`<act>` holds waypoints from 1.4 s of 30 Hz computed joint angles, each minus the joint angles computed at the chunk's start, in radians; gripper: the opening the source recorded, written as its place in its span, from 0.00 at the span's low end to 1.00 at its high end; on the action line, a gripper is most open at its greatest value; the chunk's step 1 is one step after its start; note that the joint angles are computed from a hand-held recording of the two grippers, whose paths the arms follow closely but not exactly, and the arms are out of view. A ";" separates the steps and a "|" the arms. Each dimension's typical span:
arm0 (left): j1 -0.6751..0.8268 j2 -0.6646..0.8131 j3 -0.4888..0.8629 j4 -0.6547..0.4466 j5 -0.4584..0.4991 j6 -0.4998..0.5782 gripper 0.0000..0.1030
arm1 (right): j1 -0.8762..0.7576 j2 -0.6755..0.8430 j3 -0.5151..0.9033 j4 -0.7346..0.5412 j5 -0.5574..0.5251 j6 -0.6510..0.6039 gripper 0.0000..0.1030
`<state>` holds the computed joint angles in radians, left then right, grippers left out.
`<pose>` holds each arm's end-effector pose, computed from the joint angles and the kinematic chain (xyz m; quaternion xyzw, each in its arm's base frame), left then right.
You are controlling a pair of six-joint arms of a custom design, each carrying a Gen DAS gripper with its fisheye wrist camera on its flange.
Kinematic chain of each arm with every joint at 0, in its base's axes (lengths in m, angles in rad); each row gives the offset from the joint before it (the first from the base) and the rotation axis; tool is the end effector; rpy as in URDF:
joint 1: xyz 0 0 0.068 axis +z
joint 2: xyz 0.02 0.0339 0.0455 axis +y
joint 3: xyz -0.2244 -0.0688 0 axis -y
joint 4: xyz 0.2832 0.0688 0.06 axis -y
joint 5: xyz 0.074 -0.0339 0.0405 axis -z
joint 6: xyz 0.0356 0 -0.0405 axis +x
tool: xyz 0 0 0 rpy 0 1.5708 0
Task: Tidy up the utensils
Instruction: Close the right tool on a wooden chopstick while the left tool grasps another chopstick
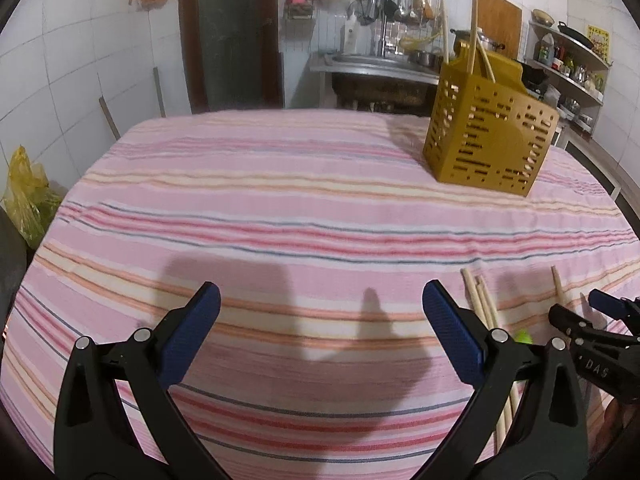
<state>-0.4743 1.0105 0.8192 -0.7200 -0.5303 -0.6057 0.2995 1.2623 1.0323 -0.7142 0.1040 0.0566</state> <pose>0.2345 -0.1001 0.2259 -0.1446 0.9055 0.0520 0.3955 0.2929 0.0866 0.2325 -0.0992 0.9450 0.0058 0.3117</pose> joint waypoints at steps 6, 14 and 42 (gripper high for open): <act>-0.001 0.054 0.023 -0.004 0.033 -0.014 0.95 | 0.027 0.035 0.040 -0.027 -0.003 0.033 0.45; -0.032 0.133 0.091 -0.018 0.082 -0.048 0.95 | -0.001 0.104 0.094 -0.012 -0.060 0.038 0.12; -0.112 0.338 0.211 -0.067 0.076 -0.080 0.93 | -0.131 0.078 0.060 0.006 -0.180 -0.079 0.09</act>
<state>-0.5861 1.3482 1.0300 -0.7866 -0.4544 -0.6858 0.1688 1.3400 1.0928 -0.7083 -0.0765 -0.0223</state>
